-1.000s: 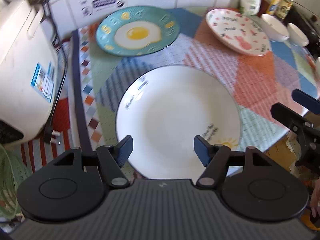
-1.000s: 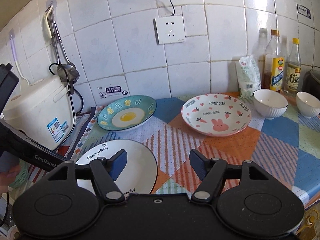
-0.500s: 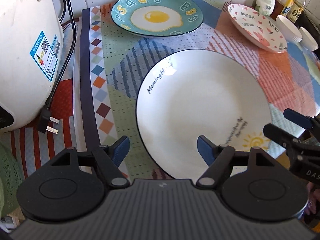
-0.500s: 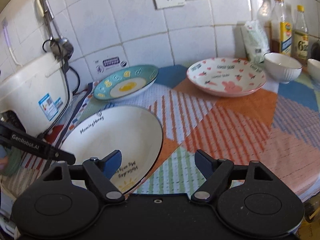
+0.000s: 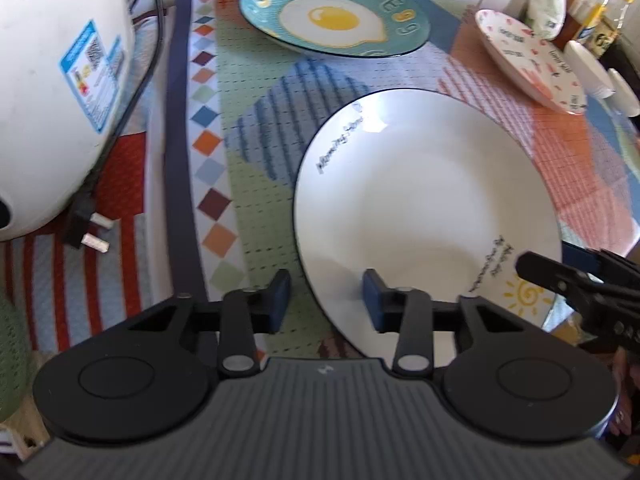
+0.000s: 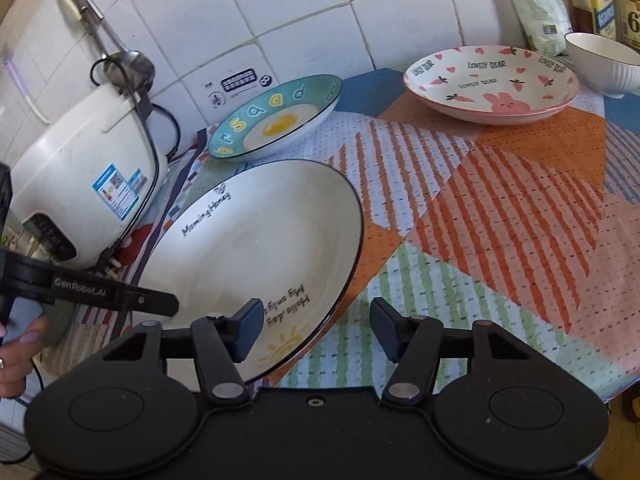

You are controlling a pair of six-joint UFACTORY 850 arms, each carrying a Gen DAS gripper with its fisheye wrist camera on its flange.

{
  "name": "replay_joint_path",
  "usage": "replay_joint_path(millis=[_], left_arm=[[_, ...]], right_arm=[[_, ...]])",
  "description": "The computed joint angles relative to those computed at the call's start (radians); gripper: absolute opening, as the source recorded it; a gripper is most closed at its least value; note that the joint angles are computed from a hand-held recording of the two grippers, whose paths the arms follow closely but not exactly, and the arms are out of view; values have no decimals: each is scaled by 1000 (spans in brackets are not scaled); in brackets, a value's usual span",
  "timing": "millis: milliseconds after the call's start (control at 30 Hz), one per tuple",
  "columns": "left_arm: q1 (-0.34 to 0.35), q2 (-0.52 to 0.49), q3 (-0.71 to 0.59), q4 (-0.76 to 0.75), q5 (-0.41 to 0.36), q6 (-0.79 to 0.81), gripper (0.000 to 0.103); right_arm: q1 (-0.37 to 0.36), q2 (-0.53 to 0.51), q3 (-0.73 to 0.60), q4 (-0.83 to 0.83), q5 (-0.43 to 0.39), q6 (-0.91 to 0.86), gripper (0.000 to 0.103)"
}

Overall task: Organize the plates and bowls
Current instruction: 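Close both grippers on the white plate rim and lift it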

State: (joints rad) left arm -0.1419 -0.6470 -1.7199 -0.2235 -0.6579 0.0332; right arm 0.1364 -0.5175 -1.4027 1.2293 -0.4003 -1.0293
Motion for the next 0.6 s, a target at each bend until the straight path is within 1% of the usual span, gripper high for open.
replay_joint_path(millis=[33,67,100,133,167,200,267,333,467,533,600], left_arm=[[4,-3,-3,-38,-5,37,30],[6,-7,-8,-50,-14,52,30],[7,-10,-14,-57,-26,68,30],[10,-11,-18,-70,-37,88,30],[12,-10,-15,-83,-41,102,30],[15,-7,-9,-96,-37,111,29],[18,-4,0,-116,-27,117,29],[19,-9,-7,-115,-32,100,29],[22,-20,-21,-111,-25,52,28],[20,-28,-35,-105,-41,123,28],[22,-40,-56,-108,-64,154,28]], right_arm=[[-1,-8,-12,-15,-4,20,61],[-2,-14,-22,-30,-7,38,55],[-2,-22,-35,-51,-12,64,47],[-2,-30,-47,-72,-22,89,41],[-1,-36,-59,-107,-28,138,31],[0,-39,-64,-126,-31,178,30],[-4,-40,-66,-127,-49,200,30],[-8,-44,-74,-136,-68,205,30],[-20,-63,-103,-159,-107,288,25],[-25,-73,-118,-172,-124,316,22],[-34,-89,-140,-192,-156,355,18]])
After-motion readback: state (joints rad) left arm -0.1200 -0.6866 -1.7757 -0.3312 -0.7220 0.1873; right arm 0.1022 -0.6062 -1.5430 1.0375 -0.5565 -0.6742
